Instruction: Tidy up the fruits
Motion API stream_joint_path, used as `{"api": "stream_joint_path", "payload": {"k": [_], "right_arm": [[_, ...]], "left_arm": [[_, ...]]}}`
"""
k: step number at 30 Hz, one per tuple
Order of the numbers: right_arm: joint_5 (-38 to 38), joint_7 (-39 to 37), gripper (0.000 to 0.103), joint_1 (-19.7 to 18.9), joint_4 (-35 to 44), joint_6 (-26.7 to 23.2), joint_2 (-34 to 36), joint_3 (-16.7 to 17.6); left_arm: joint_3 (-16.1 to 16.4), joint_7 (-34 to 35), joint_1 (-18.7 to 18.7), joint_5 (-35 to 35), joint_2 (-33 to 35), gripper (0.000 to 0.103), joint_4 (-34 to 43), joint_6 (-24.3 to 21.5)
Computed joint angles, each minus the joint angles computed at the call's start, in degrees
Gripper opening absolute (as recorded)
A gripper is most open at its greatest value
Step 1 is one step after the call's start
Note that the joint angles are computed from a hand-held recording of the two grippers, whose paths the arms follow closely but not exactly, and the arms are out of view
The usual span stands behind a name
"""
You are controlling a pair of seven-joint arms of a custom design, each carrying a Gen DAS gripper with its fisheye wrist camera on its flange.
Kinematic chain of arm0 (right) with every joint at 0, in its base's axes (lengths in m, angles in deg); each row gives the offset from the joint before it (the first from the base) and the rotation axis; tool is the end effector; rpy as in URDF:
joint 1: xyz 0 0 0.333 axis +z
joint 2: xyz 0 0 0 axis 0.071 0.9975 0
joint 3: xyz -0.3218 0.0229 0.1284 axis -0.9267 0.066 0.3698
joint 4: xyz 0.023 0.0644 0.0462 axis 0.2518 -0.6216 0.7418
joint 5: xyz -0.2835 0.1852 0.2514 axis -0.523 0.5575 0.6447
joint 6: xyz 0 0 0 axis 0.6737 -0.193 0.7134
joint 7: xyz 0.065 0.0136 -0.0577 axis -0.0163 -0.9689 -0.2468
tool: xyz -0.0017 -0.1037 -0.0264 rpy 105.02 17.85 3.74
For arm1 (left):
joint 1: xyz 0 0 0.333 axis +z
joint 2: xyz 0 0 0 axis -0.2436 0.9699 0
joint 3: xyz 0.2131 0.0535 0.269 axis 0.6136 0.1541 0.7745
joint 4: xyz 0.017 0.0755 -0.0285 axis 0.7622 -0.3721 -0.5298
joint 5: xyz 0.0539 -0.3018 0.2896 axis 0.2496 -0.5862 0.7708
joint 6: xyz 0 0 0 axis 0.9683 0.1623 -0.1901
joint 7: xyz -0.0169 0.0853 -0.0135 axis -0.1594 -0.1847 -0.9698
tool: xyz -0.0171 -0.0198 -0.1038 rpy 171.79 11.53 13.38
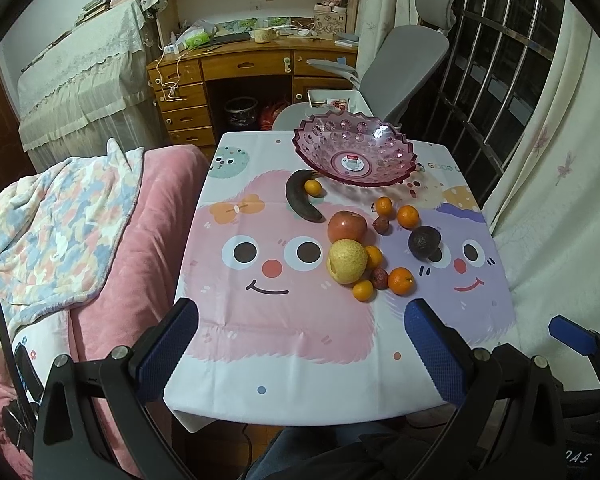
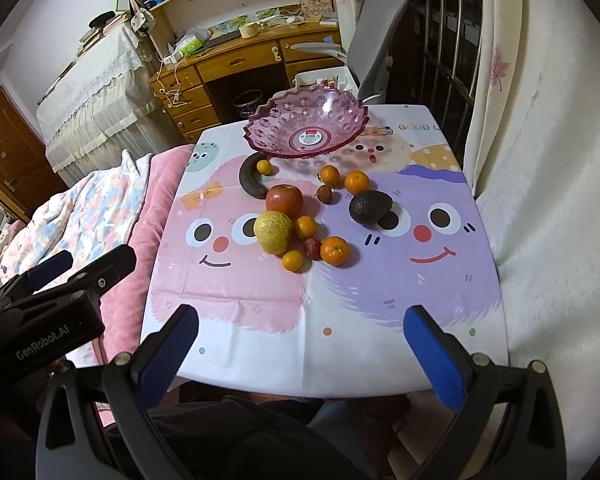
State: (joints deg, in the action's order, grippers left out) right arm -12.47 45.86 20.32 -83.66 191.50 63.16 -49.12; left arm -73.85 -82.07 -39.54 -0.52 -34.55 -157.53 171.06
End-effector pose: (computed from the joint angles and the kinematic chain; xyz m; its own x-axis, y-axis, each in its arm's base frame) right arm 0.5444 0.1956 0.4992 0.4492 -0.8756 -0.1778 -0.8178 -0.3229 -0.4764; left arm 0.4859 -0.4041 0.5030 0.4071 -0.9125 0.0408 -0.7498 -0.3594 -0.5556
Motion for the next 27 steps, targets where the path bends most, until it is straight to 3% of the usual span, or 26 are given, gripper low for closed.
{"api": "stream_joint_path", "payload": {"k": [6, 14, 21, 27], "right_arm": [[-3.73, 5.84, 0.103, 0.19, -0.77, 3.53, 0.15, 1.0], [-9.93, 15.64, 0.103, 0.39, -3.62, 8.37, -0.34, 1.8], [-13.99, 20.24, 0.103, -0.36, -4.57, 12.6, 1.31, 1.3], [-11.85, 16.27, 0.103, -0.44, -2.92, 17.22, 5.11, 0.34]], "left_arm": [[0.32, 3.15, 1.27, -2.06, -1.71, 0.102, -3.15, 5.0], [0.96, 12.15, 3.75, -10.59, -1.1, 0.102, -5.92, 11.9], [1.6, 18.53, 4.47, -15.66, 3.62, 0.102, -2.87, 11.76], [2.36, 22.81, 5.12, -19.11, 9.07, 0.102, 2.29, 10.05]]}}
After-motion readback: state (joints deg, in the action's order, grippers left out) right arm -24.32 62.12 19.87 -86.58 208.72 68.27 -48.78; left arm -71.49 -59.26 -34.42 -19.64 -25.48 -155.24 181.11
